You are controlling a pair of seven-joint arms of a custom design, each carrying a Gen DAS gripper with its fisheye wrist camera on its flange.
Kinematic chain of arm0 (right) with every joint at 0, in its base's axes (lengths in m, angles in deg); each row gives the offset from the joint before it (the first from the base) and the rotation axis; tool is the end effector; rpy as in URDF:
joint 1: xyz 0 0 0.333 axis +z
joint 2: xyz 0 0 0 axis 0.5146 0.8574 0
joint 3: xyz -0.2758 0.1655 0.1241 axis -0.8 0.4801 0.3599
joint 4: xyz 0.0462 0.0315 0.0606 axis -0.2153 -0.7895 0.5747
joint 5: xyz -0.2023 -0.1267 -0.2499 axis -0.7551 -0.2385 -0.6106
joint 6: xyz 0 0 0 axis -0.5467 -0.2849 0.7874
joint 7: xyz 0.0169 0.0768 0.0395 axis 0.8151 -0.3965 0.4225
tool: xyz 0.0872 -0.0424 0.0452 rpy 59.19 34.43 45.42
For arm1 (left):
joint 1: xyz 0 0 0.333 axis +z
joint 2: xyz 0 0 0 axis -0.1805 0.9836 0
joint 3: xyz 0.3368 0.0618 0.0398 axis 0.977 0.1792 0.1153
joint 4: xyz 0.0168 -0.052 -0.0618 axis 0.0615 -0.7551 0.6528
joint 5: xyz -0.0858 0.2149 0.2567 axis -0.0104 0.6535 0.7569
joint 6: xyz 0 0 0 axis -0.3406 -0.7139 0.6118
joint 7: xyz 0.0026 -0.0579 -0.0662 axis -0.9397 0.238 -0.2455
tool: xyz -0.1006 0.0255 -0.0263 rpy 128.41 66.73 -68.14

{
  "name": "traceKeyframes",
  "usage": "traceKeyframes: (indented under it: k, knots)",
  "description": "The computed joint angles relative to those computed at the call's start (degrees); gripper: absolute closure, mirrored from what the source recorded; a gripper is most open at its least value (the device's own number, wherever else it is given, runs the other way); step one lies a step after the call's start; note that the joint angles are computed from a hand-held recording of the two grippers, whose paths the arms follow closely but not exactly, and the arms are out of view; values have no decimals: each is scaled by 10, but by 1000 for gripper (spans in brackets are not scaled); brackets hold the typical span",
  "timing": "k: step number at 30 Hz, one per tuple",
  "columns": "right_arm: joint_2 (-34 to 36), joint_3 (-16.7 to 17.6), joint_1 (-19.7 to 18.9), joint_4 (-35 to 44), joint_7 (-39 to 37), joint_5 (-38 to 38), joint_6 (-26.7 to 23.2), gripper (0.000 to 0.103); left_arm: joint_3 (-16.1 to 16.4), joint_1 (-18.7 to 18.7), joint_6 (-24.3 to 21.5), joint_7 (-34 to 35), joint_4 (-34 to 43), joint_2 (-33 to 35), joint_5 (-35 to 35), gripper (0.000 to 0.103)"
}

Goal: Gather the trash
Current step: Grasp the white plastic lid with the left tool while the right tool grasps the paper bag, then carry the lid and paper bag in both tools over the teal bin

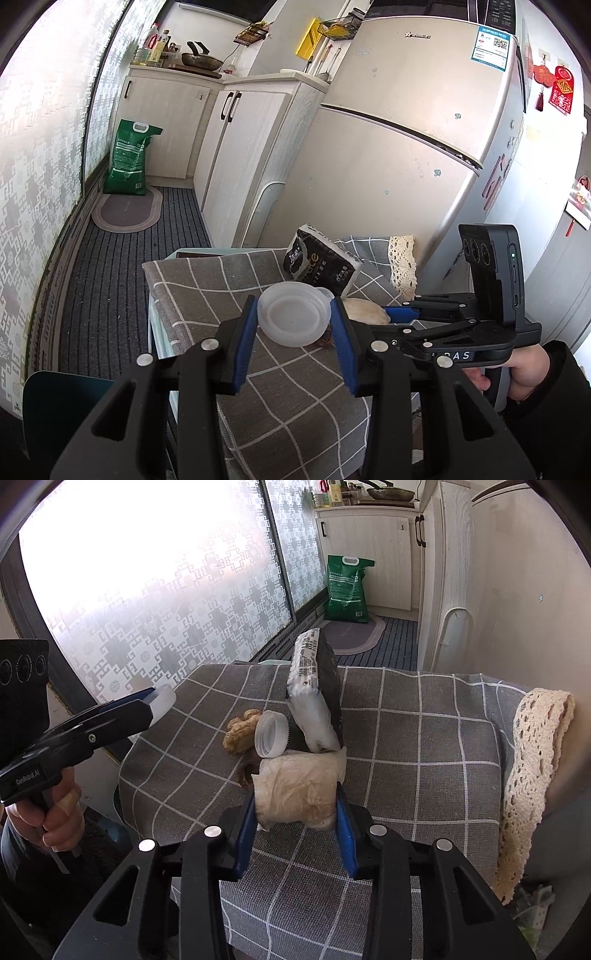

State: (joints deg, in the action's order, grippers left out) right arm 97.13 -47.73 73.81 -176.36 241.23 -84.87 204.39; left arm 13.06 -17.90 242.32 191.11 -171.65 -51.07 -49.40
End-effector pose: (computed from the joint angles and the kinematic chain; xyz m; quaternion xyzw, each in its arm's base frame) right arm 0.5234 0.4149 0.3933 -0.6332 0.6824 -0.1802 0.3177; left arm 0.6117 -0.3182 0.4115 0.3159 -0.7940 0.5189 0.0229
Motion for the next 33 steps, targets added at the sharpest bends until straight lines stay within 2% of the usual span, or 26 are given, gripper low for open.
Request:
traceKeyframes:
  k: [4,14,22,33]
  knots:
    - [-19,-1,9,-11,13,-13,-19,65,-1,7,-6,8,-3,-4,-10,61]
    - [-27,39,-3,24,10,-39,-64,65,10,13,-9,23,-12,-17,-43,61]
    - [12,54,-3,101,-54,-4,-78,65,28,19,-8,38,-23,-26,-61,61]
    - [102,58,7,248,-200,110,-97,65,51,45,-7,39,-28,-25,-65,61]
